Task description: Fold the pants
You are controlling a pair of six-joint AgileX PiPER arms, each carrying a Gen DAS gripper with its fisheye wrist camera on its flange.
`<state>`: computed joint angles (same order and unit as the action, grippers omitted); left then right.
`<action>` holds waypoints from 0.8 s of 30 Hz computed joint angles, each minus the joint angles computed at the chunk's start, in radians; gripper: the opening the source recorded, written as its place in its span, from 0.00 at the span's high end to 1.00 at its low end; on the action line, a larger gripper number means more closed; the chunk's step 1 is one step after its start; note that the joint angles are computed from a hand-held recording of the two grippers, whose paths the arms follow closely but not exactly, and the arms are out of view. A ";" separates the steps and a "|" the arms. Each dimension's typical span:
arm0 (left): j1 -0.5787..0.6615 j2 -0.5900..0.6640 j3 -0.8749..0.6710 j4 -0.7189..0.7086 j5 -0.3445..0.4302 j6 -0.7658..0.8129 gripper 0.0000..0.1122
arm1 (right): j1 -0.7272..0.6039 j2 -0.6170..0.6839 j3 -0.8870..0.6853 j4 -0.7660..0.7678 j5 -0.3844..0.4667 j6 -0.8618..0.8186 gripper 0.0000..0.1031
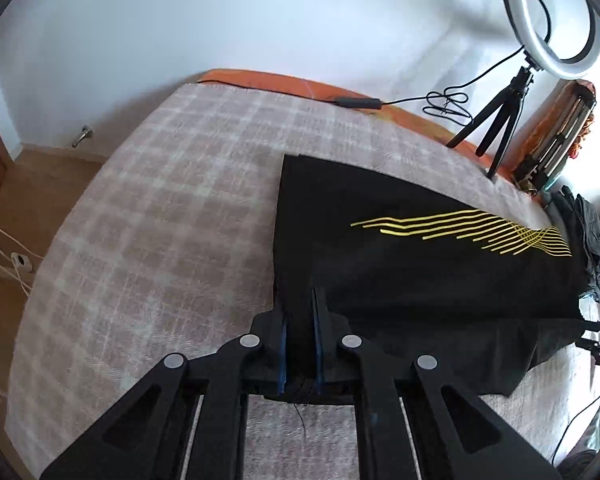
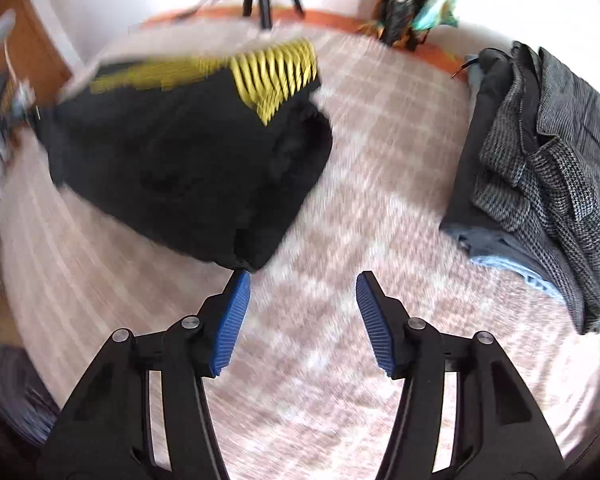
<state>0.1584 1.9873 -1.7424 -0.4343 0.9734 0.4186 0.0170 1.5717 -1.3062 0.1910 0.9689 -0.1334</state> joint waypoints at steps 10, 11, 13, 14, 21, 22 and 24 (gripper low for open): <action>0.085 -0.027 0.003 0.027 0.018 0.001 0.90 | -0.103 0.324 -0.361 0.273 -0.001 -0.015 0.38; 0.096 -0.036 0.004 0.002 0.033 0.028 0.90 | -0.083 0.358 -0.394 0.222 -0.004 0.007 0.38; 0.086 -0.057 0.012 -0.049 0.073 0.084 0.90 | -0.078 0.437 -0.478 0.222 0.030 0.046 0.38; 0.072 -0.064 0.013 -0.073 0.095 0.106 0.90 | -0.091 0.482 -0.511 0.264 0.045 0.054 0.38; -0.079 -0.033 0.009 -0.148 0.150 0.148 0.90 | -0.106 0.519 -0.524 0.463 0.038 -0.032 0.75; -0.100 -0.027 0.008 -0.126 0.133 0.137 0.90 | -0.101 0.500 -0.507 0.467 0.025 -0.051 0.76; -0.120 -0.008 -0.002 -0.107 0.122 0.112 0.90 | -0.091 0.437 -0.453 0.505 0.009 -0.107 0.81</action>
